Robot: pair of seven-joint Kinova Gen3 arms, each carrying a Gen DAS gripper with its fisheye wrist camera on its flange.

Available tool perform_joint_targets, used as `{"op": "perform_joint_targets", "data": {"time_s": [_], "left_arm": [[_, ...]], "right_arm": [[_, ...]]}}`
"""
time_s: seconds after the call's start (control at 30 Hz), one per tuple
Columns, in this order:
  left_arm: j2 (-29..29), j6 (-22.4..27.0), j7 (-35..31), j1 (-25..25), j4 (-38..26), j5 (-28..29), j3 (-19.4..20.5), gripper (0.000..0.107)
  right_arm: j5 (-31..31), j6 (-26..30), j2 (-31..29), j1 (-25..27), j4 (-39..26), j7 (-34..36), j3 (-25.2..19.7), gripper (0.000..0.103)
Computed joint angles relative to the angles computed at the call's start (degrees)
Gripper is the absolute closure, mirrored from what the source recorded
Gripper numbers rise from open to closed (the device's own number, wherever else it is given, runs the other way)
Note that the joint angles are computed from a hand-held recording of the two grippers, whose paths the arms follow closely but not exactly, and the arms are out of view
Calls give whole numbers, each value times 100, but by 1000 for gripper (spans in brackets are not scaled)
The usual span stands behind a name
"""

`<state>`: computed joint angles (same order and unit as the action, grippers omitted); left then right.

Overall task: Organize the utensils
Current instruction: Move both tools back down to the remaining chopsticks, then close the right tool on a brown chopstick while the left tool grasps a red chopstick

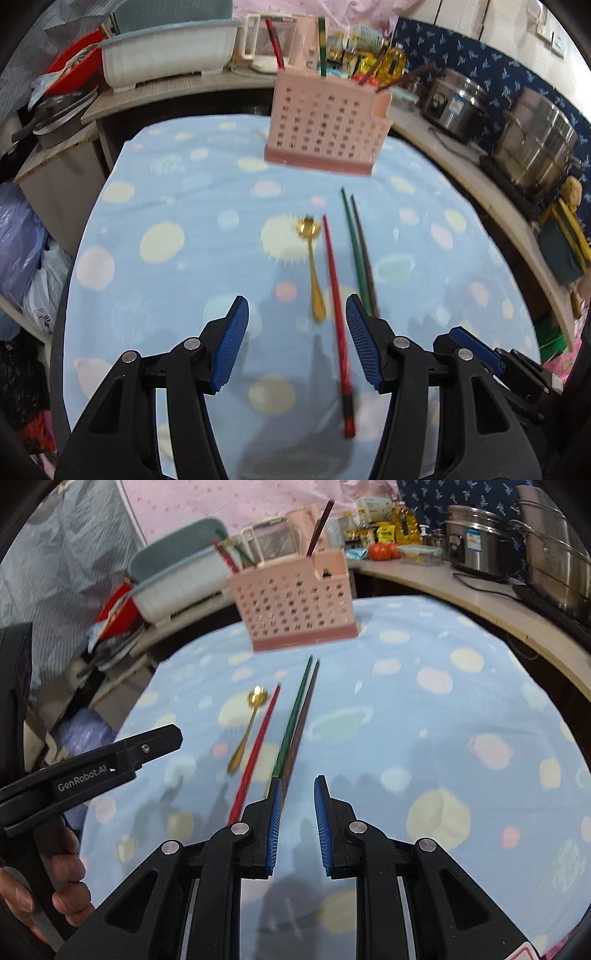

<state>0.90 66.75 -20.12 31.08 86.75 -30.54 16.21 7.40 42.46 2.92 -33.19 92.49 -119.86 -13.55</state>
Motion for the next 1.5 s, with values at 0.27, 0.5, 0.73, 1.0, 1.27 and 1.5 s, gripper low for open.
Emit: {"op": "perform_joint_targets", "data": {"time_s": [0.27,0.5,0.73,1.0,1.27,1.5], "left_arm": [[-64,45,319,102,376,186,108,55],[-137,36,426,69,517,289,134,55],[-115,35,420,62,496,313,151,55],[-45,-100,359,179,478,303,191,52],[164,-121,242,386,359,331,147,52],[203,-51,271,474,359,315,67,51]], "right_arm": [[-65,-3,130,-183,188,79,-82,84],[95,-3,269,-303,186,-30,-35,84],[283,-71,279,-364,230,-112,3,88],[182,-116,154,-195,384,-131,60,99],[-18,-188,-13,31,501,-68,56,94],[55,-135,170,-40,242,25,9,86]]}}
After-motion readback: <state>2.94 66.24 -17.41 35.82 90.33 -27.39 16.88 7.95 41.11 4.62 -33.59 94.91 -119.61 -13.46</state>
